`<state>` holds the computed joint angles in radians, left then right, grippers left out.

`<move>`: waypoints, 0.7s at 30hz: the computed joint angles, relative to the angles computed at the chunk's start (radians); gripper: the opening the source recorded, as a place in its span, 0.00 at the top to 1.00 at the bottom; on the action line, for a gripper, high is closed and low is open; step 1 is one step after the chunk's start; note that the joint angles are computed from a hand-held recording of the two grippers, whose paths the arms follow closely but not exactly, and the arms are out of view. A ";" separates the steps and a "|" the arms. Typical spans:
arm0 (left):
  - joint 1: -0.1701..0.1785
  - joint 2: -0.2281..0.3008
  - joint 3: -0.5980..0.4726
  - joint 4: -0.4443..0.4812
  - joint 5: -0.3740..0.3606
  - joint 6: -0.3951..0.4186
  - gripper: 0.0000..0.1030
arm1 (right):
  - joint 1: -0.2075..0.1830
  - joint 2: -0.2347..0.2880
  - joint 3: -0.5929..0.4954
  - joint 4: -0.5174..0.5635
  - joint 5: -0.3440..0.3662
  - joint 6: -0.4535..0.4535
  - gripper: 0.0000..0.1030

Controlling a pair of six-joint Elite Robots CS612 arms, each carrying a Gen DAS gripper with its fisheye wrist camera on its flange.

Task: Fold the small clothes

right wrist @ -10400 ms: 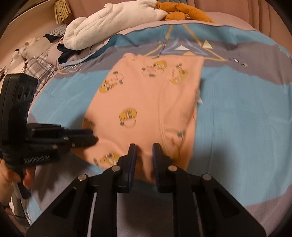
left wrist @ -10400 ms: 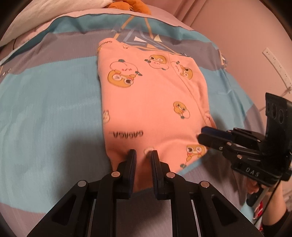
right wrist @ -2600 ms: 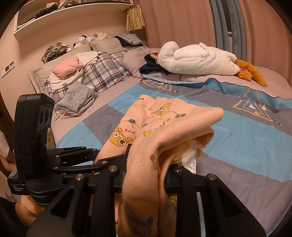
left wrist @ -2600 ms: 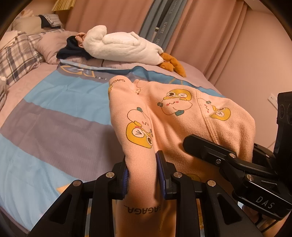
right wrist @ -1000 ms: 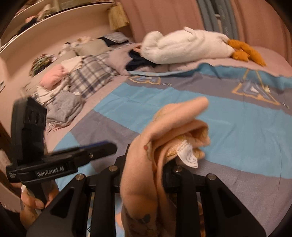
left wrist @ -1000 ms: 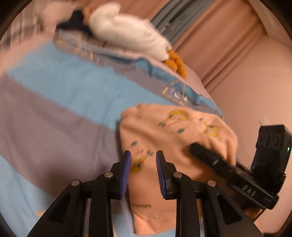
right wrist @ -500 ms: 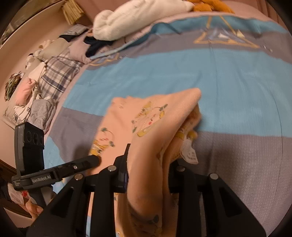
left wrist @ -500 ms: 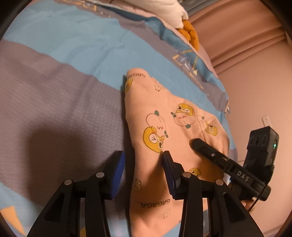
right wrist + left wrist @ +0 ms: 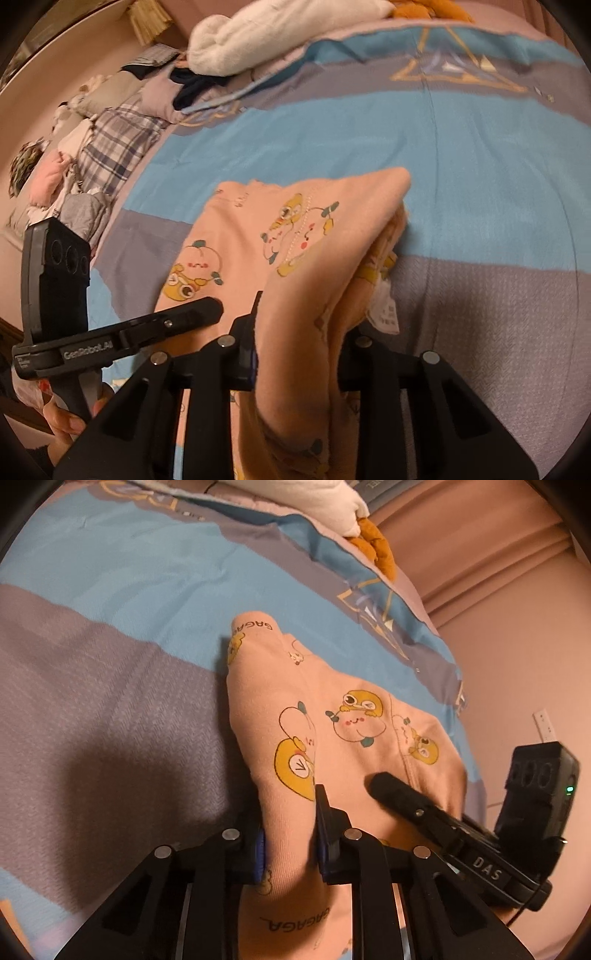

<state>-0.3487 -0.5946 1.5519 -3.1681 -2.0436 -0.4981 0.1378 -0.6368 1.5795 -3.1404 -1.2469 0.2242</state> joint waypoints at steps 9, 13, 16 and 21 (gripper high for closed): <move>0.014 -0.036 0.027 -0.080 0.063 0.014 0.81 | 0.020 -0.007 -0.021 -0.079 -0.013 -0.068 0.74; 0.021 -0.045 0.030 -0.099 0.094 0.019 0.81 | 0.029 0.002 -0.051 -0.092 -0.013 -0.086 0.74; 0.027 -0.050 0.034 -0.113 0.107 0.021 0.81 | 0.036 0.007 -0.069 -0.099 -0.010 -0.096 0.74; 0.037 -0.057 0.043 -0.131 0.116 0.023 0.81 | 0.046 0.013 -0.093 -0.096 -0.011 -0.117 0.74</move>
